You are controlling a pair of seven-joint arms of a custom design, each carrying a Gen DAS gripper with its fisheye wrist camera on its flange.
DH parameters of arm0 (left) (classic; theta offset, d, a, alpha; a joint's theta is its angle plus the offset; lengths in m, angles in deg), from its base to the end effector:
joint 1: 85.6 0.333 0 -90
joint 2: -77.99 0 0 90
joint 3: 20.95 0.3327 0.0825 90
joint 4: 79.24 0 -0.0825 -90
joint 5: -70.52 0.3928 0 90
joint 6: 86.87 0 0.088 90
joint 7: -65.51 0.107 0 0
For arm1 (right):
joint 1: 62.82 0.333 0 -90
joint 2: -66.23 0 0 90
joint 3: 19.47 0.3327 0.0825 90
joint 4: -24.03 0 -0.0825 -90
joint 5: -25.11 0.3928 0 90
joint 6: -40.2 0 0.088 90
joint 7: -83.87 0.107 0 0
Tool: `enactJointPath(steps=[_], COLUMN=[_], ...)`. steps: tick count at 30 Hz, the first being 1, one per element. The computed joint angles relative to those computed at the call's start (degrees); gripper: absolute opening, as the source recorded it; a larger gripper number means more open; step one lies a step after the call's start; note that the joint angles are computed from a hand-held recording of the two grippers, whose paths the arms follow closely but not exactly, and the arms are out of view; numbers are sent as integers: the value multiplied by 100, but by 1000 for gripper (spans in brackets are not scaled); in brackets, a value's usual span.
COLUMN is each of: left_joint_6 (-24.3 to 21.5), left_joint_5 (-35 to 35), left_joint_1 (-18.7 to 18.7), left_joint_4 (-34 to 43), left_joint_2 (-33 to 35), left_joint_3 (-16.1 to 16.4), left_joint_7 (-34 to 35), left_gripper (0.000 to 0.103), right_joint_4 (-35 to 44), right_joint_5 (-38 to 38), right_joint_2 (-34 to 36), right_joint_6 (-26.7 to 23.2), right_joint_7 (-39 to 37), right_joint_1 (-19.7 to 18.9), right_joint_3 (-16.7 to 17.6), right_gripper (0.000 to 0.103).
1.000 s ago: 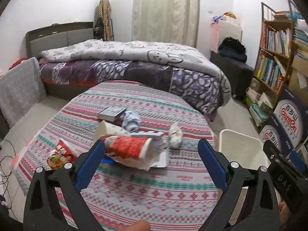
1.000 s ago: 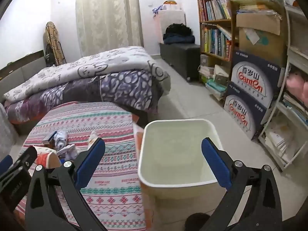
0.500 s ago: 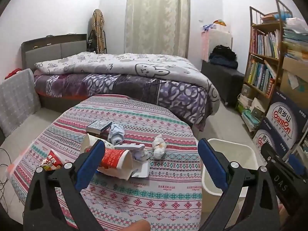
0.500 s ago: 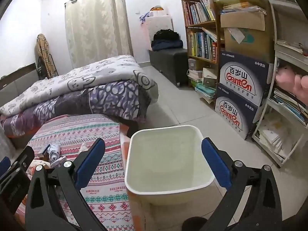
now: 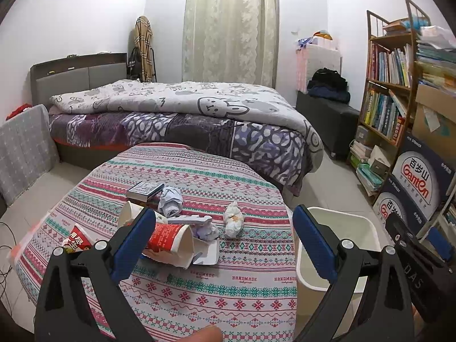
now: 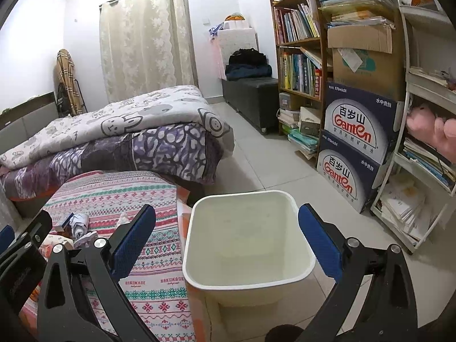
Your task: Collect trash
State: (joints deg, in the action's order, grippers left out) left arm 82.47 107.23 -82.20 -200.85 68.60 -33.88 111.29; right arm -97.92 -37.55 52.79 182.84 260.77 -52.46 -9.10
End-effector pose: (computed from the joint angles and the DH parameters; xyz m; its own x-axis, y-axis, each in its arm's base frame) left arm 0.5402 -0.1395 0.6022 0.0029 -0.9996 0.0266 -0.5081 -0.0244 -0.8609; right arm 0.4956 0.2009 0.5851 -0.3765 -0.9234 -0.0746 -0.4362 0.2478 -0.8651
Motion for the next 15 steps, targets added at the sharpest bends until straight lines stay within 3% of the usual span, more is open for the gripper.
enactJointPath(steps=[6, 15], left_joint_6=[115, 246], left_joint_5=[-392, -534], left_joint_1=[-94, 125], left_joint_4=[-234, -370], left_joint_2=[-181, -240], left_joint_3=[152, -18], left_joint_7=[397, 532], left_gripper=[94, 94], right_joint_4=[41, 52], right_joint_5=[-103, -29], right_joint_2=[25, 41], right_joint_6=[-84, -76], right_joint_7=[14, -50], right_joint_1=[47, 88], right_joint_3=[30, 4], right_gripper=[96, 96])
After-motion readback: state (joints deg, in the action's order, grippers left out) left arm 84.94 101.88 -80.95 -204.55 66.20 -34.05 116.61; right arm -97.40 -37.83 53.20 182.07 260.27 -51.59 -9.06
